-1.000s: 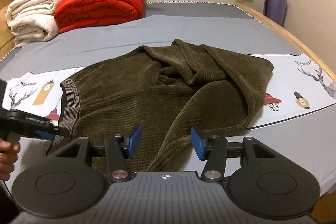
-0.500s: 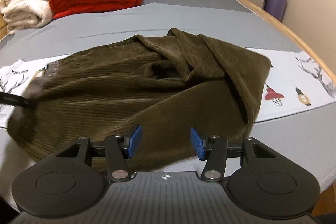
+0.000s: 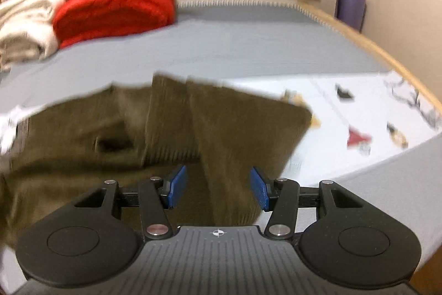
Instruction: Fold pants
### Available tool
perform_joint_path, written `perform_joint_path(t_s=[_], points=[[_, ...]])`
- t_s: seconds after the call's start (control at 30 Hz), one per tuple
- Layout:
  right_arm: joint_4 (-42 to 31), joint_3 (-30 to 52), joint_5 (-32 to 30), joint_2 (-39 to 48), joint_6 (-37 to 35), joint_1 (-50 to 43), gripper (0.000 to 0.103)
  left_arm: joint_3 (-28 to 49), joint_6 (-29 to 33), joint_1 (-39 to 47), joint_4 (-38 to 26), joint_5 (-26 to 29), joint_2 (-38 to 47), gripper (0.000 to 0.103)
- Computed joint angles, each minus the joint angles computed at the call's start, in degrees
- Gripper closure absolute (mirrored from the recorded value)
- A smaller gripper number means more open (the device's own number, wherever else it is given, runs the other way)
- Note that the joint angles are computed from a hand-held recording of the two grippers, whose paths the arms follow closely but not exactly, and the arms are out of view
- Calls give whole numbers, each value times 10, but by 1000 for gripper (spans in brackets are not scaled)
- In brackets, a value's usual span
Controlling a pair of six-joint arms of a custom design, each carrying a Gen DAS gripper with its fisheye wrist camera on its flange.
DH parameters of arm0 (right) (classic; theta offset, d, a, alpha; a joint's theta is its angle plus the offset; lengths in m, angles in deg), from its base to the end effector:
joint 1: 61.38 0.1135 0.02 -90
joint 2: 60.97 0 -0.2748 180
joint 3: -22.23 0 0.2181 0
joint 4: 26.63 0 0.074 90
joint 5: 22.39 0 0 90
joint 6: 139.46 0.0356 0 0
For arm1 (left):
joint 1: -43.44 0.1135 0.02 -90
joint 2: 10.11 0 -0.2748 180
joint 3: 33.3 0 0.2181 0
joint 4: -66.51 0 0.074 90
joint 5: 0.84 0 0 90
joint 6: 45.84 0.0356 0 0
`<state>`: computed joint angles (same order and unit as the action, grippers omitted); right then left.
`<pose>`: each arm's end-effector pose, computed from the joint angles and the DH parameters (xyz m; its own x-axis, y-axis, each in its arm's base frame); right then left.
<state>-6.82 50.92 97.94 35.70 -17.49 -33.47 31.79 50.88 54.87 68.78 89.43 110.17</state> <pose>0.1883 0.0794 0.1062 -0.6149 0.1914 -0.7650 0.2584 0.9655 0.0339 0.3423 0.0690 0.0843 -0.7995 -0.0423 -0.5992 -0.1025 0.9925 0.0668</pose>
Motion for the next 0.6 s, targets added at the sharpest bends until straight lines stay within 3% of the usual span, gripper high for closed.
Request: perform_joint_path(t_s=[0.07, 0.1, 0.17, 0.23, 0.33, 0.4, 0.5, 0.6], points=[[52, -1, -45, -7, -100, -53, 50, -30, 3, -17, 36, 1, -34, 31], [78, 2, -62, -1, -150, -73, 49, -15, -3, -35, 23, 5, -41, 30], [129, 16, -105, 29, -255, -111, 43, -31, -4, -54, 18, 39, -65, 29], [139, 40, -145, 66, -311, -142, 35, -35, -5, -67, 10, 88, -77, 29], [177, 79, -180, 167, -303, -180, 35, -79, -2, -104, 76, 109, -89, 24], [72, 147, -192, 191, -303, -188, 38, -94, 13, -141, 100, 86, -94, 22], [91, 169, -206, 212, -314, -186, 29, -76, 20, -175, 95, 73, -74, 20], [23, 233, -233, 246, -331, -191, 28, -29, 20, -188, 21, 80, -59, 18]])
